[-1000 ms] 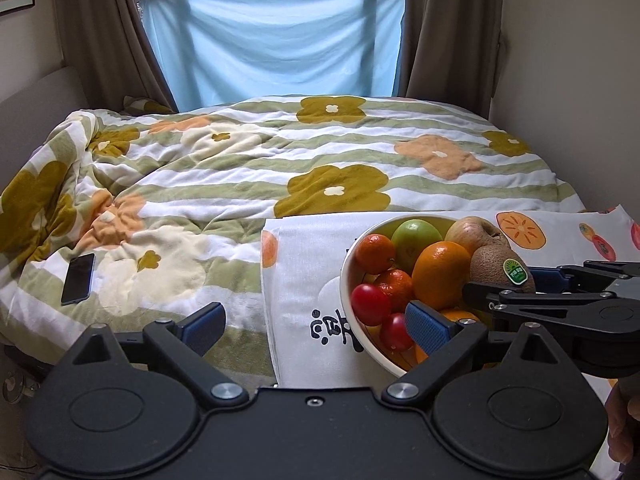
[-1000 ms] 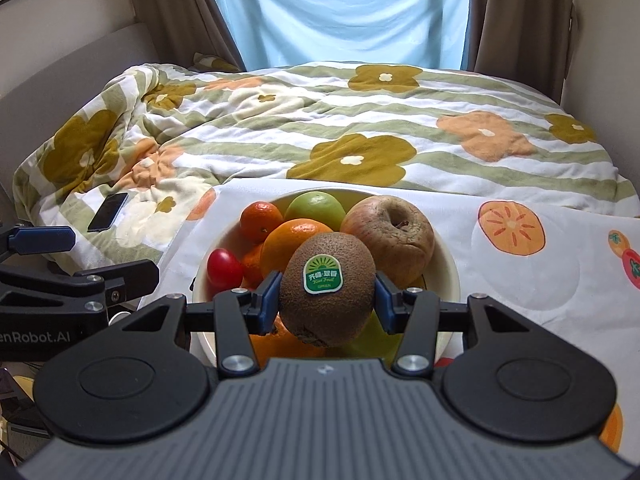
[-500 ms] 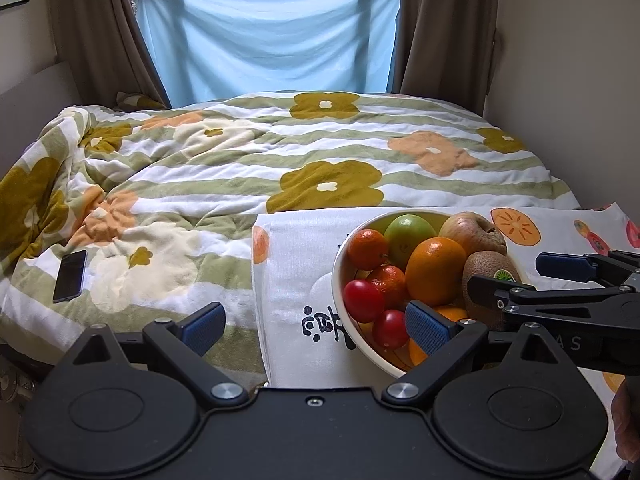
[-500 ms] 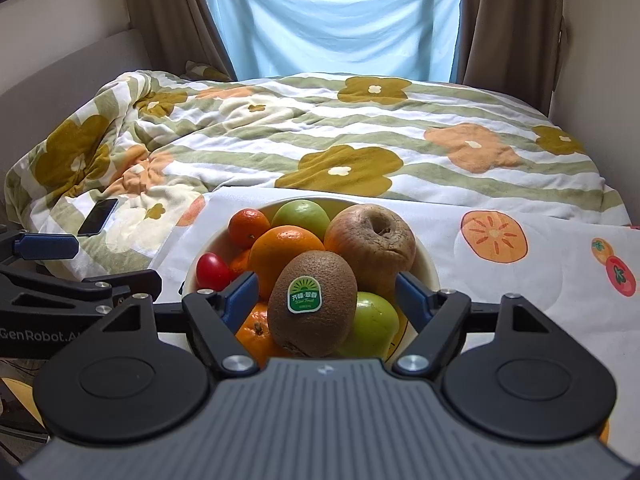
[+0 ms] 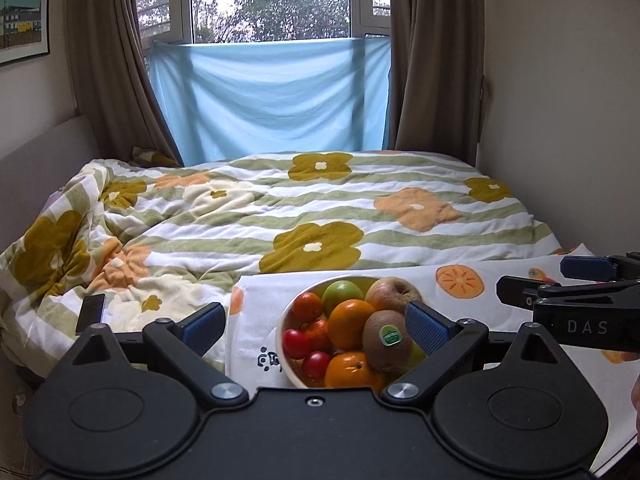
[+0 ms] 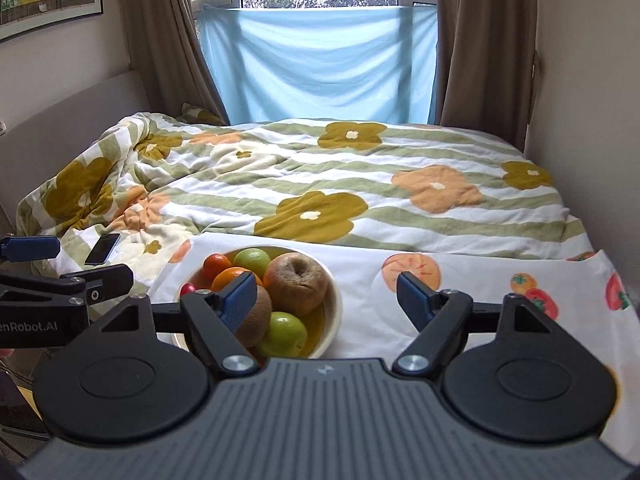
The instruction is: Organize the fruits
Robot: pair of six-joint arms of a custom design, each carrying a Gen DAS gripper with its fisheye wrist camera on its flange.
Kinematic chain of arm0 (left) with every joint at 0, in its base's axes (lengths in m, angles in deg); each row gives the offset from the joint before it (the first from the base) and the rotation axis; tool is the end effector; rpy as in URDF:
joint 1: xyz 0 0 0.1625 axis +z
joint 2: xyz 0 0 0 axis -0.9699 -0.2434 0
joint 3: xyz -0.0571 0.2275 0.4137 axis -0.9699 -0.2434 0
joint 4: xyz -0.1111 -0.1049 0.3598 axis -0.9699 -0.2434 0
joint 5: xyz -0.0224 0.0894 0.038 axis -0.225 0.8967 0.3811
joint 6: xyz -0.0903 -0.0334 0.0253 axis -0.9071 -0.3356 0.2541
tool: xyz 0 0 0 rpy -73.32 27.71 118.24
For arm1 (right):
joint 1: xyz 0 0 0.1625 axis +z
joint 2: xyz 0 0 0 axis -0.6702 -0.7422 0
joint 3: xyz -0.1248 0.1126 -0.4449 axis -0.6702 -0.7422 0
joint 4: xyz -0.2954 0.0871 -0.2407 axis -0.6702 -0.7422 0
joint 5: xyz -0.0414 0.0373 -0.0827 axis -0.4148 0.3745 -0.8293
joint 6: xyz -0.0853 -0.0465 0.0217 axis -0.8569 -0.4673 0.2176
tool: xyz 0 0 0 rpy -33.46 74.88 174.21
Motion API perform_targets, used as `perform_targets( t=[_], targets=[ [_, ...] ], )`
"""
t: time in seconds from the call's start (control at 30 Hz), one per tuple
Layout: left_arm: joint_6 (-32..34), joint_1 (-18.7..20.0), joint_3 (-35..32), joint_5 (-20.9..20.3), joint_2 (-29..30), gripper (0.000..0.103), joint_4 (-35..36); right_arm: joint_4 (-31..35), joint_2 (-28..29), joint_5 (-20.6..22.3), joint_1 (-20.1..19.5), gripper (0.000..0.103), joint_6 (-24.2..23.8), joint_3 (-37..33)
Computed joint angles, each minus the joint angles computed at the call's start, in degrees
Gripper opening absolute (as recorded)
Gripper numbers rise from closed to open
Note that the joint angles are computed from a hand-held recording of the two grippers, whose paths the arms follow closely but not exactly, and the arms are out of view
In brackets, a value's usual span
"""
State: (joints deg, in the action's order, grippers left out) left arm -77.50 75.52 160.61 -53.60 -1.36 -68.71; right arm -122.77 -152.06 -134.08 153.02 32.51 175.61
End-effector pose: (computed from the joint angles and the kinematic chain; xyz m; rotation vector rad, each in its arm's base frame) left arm -0.4041 -0.2093 0.1565 0.1997 1.9645 -1.1820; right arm 0.2178 -0.2962 0.3033 1.0076 -2.3387 0.9442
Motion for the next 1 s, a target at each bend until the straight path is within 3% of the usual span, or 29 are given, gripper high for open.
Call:
perform_targets(
  t=[0.17,0.27,0.37,0.5,0.67,1.0],
  targets=[
    [-4.19,-2.18,-8.43,0.74,5.58,0.102,6.76,13.77,-13.88,0.37,-1.39,0.101,-2.12,-3.09],
    [-3.98,-2.88,-10.77,0.37,7.0,0.103,5.42,21.98,-19.69,-1.56,-1.95,0.103,-3.77,-5.54],
    [-4.11,-3.14,-13.41,-0.53,9.11,0.103,6.04,26.08,-24.95,-1.58,-3.8,0.103,-4.67,-6.3],
    [-4.68,-3.67,-16.49,-2.83,12.26,0.103,8.13,30.21,-29.74,-3.21,-5.06,0.103,-5.81,-7.18],
    [-5.43,-4.83,-18.05,-5.19,14.67,0.103,8.1,34.64,-35.05,-1.99,-7.45,0.103,-7.1,-7.56],
    [-8.66,-6.51,-21.02,-7.36,17.28,0.103,11.77,40.34,-39.74,0.15,-10.72,0.103,-6.24,-7.91]
  ],
)
